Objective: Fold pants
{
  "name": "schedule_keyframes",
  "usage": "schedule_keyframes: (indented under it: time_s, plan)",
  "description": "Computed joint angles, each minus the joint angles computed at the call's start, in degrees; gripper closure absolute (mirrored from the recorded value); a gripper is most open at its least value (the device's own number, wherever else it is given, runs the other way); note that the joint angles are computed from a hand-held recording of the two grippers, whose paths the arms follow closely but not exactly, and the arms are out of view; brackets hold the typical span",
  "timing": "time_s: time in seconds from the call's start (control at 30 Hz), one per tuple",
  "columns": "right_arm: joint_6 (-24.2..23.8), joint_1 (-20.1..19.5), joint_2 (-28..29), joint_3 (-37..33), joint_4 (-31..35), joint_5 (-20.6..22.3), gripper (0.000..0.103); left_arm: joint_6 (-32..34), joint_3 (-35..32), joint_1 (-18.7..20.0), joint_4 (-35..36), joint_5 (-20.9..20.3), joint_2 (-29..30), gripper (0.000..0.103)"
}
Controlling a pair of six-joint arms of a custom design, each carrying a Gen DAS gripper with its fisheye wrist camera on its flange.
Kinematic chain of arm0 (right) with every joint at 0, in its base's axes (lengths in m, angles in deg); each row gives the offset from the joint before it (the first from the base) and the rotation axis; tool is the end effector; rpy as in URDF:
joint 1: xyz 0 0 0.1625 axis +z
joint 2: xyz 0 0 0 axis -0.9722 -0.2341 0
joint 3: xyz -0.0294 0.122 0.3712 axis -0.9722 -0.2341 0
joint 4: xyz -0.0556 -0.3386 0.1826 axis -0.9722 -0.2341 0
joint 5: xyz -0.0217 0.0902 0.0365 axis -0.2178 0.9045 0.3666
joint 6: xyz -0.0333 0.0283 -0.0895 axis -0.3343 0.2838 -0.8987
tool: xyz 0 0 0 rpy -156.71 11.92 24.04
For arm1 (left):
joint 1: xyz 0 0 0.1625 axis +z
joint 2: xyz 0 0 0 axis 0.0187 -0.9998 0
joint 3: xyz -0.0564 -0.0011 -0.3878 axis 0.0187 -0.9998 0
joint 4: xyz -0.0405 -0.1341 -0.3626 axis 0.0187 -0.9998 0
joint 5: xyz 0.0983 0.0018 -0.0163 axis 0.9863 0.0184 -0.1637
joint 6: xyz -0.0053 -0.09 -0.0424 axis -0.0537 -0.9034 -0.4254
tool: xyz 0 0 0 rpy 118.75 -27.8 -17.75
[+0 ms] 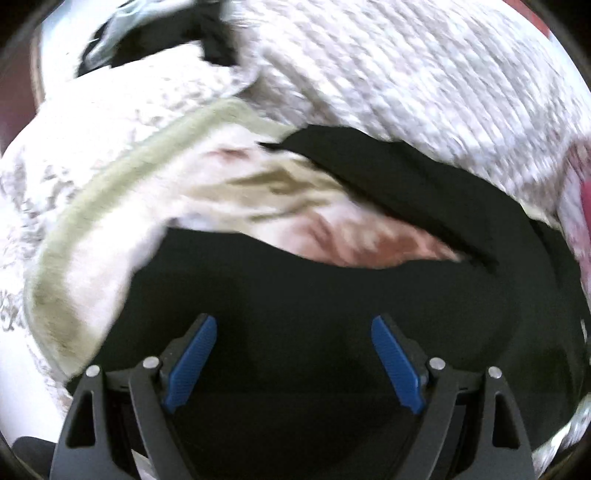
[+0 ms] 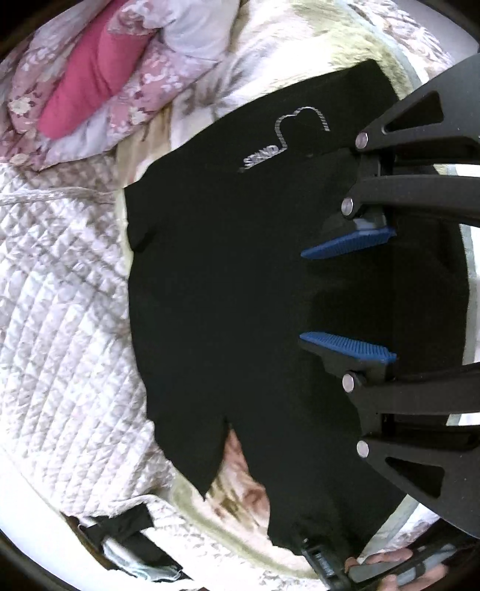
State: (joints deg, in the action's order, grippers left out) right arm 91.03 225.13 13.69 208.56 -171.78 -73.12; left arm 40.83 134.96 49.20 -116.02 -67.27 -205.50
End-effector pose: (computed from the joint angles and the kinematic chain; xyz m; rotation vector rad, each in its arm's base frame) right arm 0.3523 -0.1574 0.0514 -0.2091 -2.2031 0.9874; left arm -0.0016 -0.3270 0.3717 0.5112 2.3248 -0.7338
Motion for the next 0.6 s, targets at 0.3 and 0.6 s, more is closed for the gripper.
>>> schedule_keyframes:
  time_s: [0.3,0.6]
  plan:
    - [-20.01,-3.79,0.02,0.65,-13.72,-0.7,0.054,8.46,-2.95,-0.38,-2.74,-4.04,6.23,0.015]
    - [-54.98,-14.12,0.06,-0.47,-34.29,2.75,0.051,23.11,-15.72,5.41,-13.91,-11.9,29.18,0.016]
